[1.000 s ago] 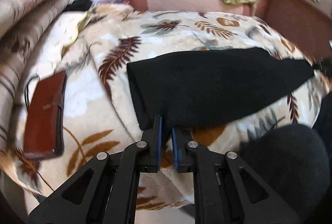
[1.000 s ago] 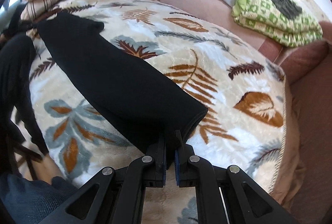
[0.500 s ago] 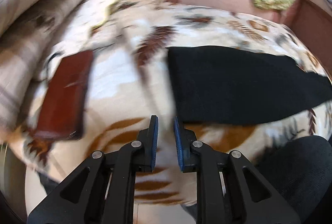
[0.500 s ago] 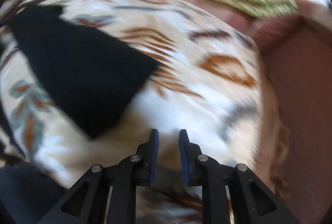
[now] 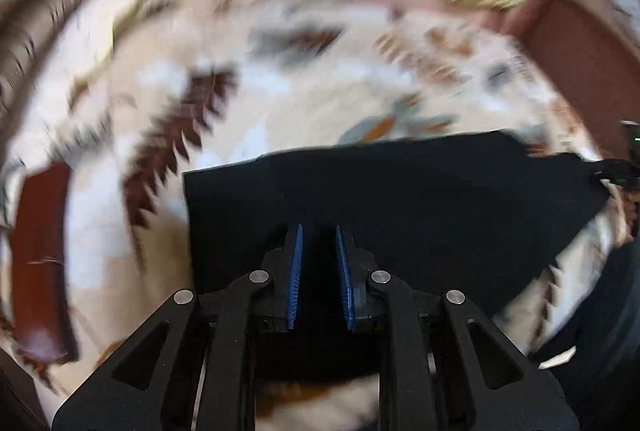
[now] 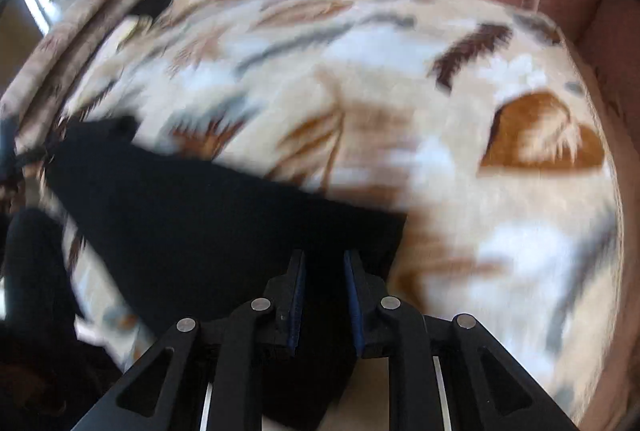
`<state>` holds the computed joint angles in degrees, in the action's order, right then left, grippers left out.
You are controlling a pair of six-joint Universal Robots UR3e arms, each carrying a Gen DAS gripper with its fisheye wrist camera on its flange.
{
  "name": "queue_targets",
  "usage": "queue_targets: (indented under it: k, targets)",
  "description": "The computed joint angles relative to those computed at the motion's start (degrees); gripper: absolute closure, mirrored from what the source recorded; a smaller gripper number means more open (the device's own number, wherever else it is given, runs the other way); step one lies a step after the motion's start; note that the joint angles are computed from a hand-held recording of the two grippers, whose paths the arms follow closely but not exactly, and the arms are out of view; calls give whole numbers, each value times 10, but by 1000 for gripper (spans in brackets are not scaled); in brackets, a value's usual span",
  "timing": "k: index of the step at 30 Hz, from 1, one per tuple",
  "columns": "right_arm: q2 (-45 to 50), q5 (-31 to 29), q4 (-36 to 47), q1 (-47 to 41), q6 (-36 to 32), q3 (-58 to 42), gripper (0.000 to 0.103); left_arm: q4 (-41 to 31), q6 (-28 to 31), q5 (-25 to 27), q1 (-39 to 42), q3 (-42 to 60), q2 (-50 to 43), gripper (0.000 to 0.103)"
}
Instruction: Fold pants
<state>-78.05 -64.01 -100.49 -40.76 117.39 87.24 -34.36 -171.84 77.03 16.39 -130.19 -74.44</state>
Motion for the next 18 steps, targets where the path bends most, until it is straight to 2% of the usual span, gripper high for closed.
queue_targets:
  k: [1,3,5,9,10,12,13,15,16,17,18]
  targets:
    - [17,-2,-31,14,36,-7,87,25,-5,-4,5,-1,-16,86]
    - [29,-10,-81,35,67,-3,87,25,-30,-10,18,22,-38,85]
    - [31,-18,-102,47,77,-2,86,35,-52,7,16,34,-56,89]
    - [-5,-25,-144,42,81,19,86,81,-60,43,-8,27,-72,89]
    - [-33,-3,-126,29,64,28,84,89,-59,42,-7,20,-69,89]
    - [-76,44,-18,6,2,15,84,112,-65,38,-7,13,-79,89]
    - [-82,48,55,6,-39,-7,83,117,-66,37,-5,11,-81,89]
    - [-80,15,119,34,-91,-22,83,126,-76,44,-11,25,-103,89]
    - [-71,-25,100,64,-89,-10,83,128,-81,50,-15,31,-109,89]
    - [-62,-63,33,91,-70,27,83,132,-87,58,-20,35,-115,89]
    - [-50,-53,-10,96,-48,42,83,144,-94,69,-25,37,-123,89]
